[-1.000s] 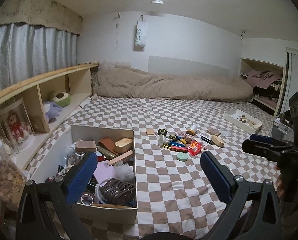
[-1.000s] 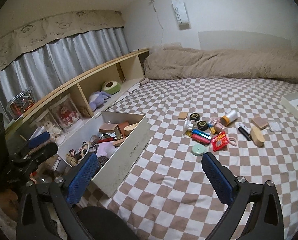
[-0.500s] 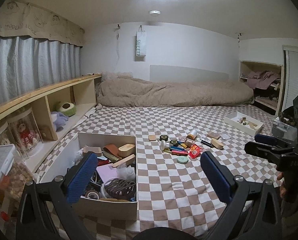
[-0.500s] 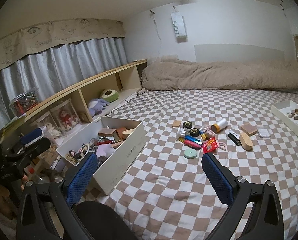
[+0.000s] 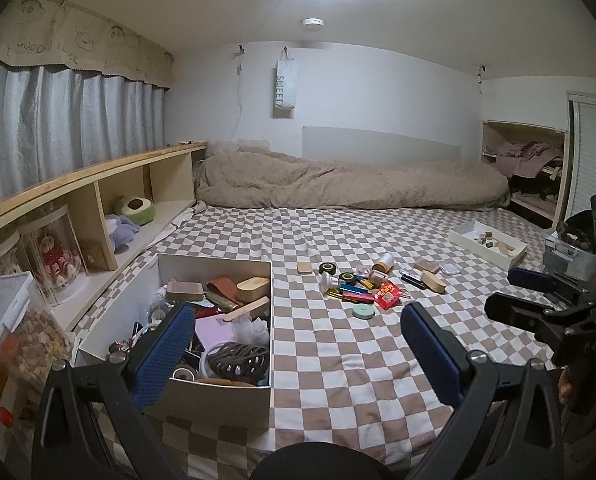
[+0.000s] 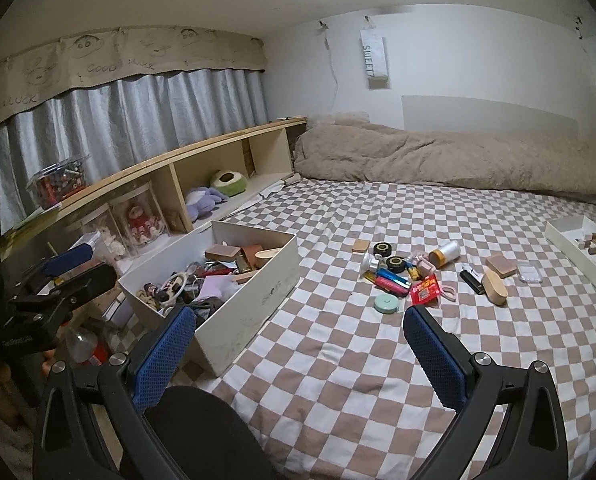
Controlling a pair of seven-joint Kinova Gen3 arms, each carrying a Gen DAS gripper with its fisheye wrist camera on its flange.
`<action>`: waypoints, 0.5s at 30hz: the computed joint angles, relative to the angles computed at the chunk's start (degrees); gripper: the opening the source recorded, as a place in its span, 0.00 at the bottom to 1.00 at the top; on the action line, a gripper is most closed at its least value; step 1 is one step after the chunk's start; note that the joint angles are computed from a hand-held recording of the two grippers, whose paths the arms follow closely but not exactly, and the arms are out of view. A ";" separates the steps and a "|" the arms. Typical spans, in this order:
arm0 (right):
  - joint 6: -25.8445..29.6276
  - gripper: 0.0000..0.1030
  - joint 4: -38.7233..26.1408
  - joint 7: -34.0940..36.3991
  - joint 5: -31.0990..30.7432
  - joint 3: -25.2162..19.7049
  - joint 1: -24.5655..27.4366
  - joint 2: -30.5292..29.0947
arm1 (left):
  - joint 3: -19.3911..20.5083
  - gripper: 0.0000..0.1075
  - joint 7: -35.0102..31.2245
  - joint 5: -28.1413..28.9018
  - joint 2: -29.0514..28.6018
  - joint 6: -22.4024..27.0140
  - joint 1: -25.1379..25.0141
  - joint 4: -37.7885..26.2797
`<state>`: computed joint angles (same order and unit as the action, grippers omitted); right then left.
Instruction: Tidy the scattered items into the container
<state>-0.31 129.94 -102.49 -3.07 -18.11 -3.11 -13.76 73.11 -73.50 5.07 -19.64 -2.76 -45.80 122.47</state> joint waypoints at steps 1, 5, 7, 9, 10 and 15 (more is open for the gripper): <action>-0.02 1.00 0.01 -0.04 -0.03 -0.80 0.62 -0.04 | -0.23 0.96 -0.02 -0.01 0.38 -0.23 0.43 0.14; 0.08 1.00 -0.06 -0.19 -0.18 -3.52 2.85 0.11 | -0.98 0.96 -0.27 0.15 1.09 -1.03 1.62 0.66; 0.13 1.00 -0.02 -0.38 -0.26 -4.50 3.72 0.15 | -1.21 0.96 -0.36 0.37 0.69 -1.62 1.82 1.05; 0.21 1.00 -0.07 -0.50 -0.23 -4.54 3.53 0.33 | -1.51 0.96 -0.47 0.55 0.54 -2.24 2.11 1.46; 0.27 1.00 -0.12 -0.57 -0.21 -4.91 3.80 0.40 | -1.61 0.96 -0.49 0.69 0.44 -2.37 2.19 1.57; 0.32 1.00 -0.19 -0.85 -0.06 -5.72 4.14 0.75 | -2.21 0.96 -0.48 1.31 -0.13 -2.12 2.39 1.84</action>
